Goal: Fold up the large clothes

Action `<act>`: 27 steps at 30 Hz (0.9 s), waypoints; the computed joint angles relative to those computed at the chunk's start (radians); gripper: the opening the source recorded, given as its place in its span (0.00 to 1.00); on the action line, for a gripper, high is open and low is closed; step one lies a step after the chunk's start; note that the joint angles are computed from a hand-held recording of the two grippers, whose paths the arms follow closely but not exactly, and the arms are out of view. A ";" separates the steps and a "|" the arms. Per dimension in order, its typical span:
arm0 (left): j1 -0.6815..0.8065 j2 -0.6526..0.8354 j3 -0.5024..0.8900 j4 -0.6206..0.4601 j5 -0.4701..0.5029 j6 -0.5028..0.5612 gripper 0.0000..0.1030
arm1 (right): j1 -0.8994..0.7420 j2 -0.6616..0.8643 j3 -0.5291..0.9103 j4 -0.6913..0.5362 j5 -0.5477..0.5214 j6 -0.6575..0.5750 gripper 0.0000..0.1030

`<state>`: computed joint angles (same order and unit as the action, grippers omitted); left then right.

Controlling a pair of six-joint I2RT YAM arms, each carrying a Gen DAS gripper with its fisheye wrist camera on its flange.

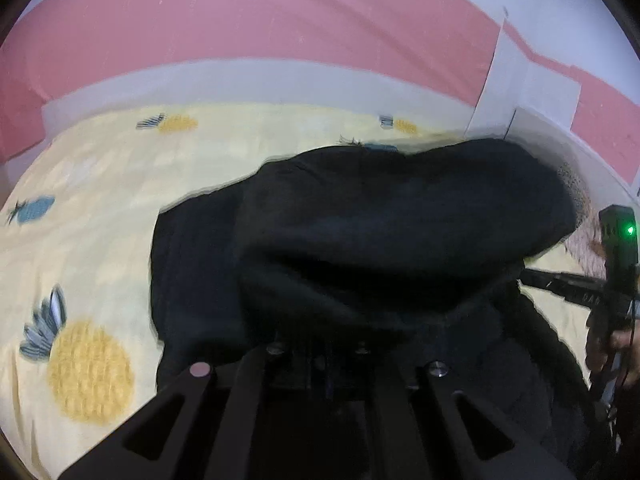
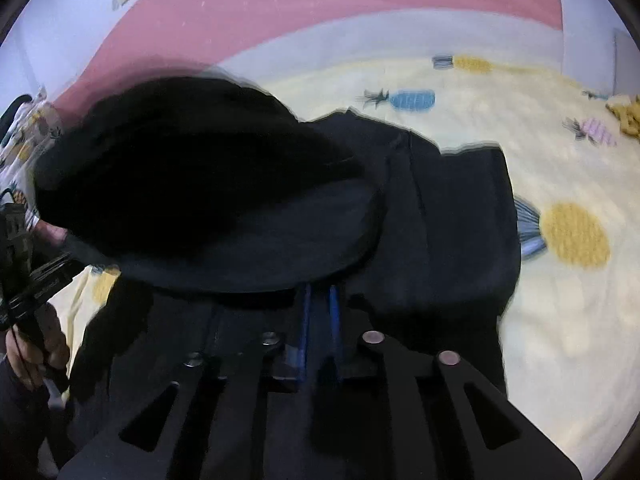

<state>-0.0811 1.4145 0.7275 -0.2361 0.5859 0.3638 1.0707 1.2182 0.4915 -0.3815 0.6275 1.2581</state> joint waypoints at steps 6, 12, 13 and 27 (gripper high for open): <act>0.152 -0.060 -0.032 -0.167 0.068 0.175 0.05 | 0.145 -0.062 0.014 -0.155 0.057 0.138 0.48; 0.104 -0.009 0.072 -0.148 0.047 -0.007 0.37 | 0.015 -0.102 -0.025 0.085 -0.018 0.036 0.49; 0.080 0.027 0.098 -0.104 0.036 -0.054 0.51 | -0.039 -0.088 -0.038 0.184 -0.063 -0.005 0.49; 0.069 0.211 0.099 0.032 0.001 -0.078 0.27 | -0.059 0.223 0.012 0.430 -0.149 -0.045 0.04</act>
